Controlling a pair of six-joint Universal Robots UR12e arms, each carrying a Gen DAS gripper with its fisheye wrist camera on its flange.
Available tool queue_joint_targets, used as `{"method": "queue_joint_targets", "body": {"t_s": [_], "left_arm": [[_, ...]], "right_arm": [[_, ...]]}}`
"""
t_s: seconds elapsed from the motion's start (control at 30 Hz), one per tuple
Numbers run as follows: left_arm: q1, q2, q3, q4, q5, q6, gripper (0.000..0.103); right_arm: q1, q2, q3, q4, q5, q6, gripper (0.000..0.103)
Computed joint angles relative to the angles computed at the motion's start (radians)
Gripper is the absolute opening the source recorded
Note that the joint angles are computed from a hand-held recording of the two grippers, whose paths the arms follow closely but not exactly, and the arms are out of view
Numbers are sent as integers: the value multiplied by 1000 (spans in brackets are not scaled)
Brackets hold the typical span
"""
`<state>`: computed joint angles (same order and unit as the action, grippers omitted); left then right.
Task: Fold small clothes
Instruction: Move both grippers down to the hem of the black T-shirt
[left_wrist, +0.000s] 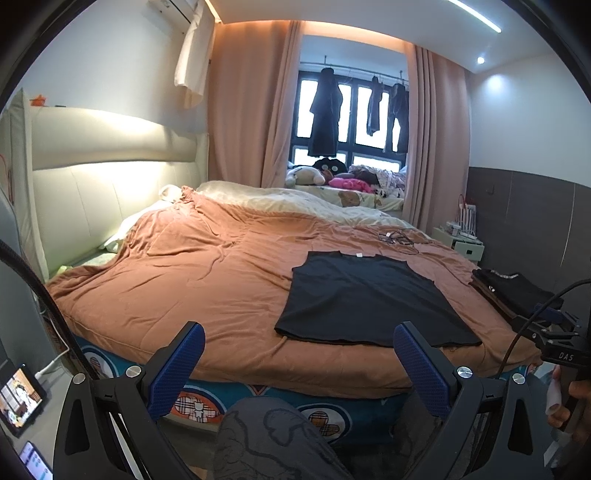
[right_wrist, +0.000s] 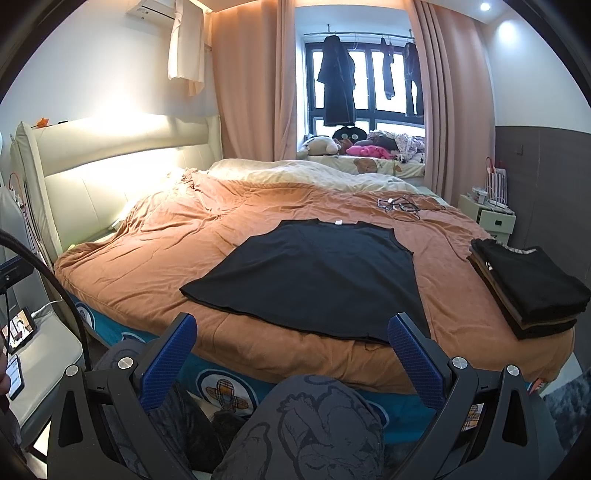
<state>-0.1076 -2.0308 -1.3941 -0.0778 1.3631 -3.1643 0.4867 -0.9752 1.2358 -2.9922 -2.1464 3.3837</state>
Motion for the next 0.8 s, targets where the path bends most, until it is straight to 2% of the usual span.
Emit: {"method": "queue_joint_targets", "body": {"t_s": [0.17, 0.47, 0.7, 0.77, 0.8], "left_arm": [[1, -28, 35, -21, -33, -18, 103], [-10, -99, 139, -107, -29, -5, 102], [-18, -178, 271, -216, -25, 19, 99], [-18, -201, 314, -261, -34, 25, 97], [-18, -215, 339, -283, -36, 26, 92]], "right_arm": [[-13, 8, -13, 18, 14, -1, 103], [-50, 25, -38, 58, 56, 41, 103], [-83, 44, -87, 134, 89, 110, 103], [-92, 48, -99, 157, 99, 129, 103], [-97, 53, -113, 175, 104, 136, 103]]}}
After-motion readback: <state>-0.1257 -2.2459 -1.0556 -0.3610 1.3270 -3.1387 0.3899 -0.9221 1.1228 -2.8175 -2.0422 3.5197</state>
